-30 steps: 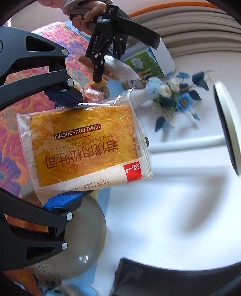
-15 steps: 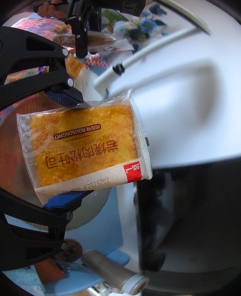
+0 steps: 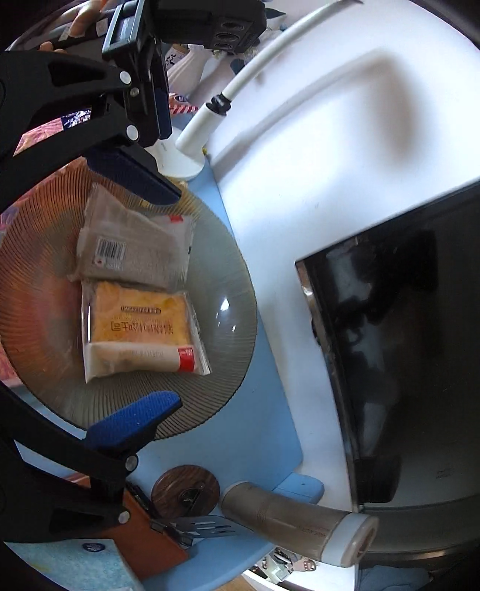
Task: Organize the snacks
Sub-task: 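Move both open tools back over the snack pile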
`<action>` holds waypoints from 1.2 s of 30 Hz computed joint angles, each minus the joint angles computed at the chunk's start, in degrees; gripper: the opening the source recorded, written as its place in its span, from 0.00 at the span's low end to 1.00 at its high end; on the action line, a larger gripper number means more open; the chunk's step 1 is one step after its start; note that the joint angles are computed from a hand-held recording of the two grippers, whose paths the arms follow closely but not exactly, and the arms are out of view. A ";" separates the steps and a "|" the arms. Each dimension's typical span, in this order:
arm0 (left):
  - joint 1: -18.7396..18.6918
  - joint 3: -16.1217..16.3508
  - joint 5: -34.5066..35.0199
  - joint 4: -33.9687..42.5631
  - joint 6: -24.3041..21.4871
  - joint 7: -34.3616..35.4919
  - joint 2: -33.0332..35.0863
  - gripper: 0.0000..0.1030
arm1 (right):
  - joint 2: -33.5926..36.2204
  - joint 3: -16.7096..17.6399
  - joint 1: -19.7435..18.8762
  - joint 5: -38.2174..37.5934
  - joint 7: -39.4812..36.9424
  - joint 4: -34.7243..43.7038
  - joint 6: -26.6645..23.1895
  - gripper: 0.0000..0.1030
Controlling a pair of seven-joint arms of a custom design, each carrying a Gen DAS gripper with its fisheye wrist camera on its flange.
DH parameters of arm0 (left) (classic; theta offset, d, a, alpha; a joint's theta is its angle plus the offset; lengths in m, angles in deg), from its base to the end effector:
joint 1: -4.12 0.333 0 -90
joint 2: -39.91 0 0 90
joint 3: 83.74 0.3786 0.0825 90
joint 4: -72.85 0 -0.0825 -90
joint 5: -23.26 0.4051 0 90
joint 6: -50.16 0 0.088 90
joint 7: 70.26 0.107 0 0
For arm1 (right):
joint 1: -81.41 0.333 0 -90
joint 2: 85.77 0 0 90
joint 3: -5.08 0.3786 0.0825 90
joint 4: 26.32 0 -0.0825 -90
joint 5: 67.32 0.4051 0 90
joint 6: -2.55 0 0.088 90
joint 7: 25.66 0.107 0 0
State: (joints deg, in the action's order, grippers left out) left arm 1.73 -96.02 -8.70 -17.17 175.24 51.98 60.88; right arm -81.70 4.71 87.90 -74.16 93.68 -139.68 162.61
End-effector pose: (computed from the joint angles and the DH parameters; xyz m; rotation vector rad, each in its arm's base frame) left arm 0.7096 -0.1810 0.5184 1.4329 -2.4855 0.8880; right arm 0.6395 0.0742 0.5720 -1.4549 1.9910 -0.5334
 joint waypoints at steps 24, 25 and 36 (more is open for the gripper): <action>16.67 12.61 4.80 -20.50 22.04 0.32 -11.63 0.95 | 12.13 9.63 14.80 -5.07 -2.00 9.63 7.73 0.97; 17.65 12.91 4.19 -20.83 22.71 0.01 -11.07 0.95 | 13.05 10.27 15.14 -4.21 -2.70 9.87 8.19 0.97; 22.93 12.02 -0.01 -24.06 26.92 2.50 -6.56 0.95 | 21.71 11.64 18.44 -0.56 -3.22 13.24 7.86 0.97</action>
State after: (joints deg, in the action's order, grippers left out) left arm 24.66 -84.00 -8.70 -41.23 202.15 54.47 54.32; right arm -59.99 16.35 106.33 -74.71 90.45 -126.44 170.47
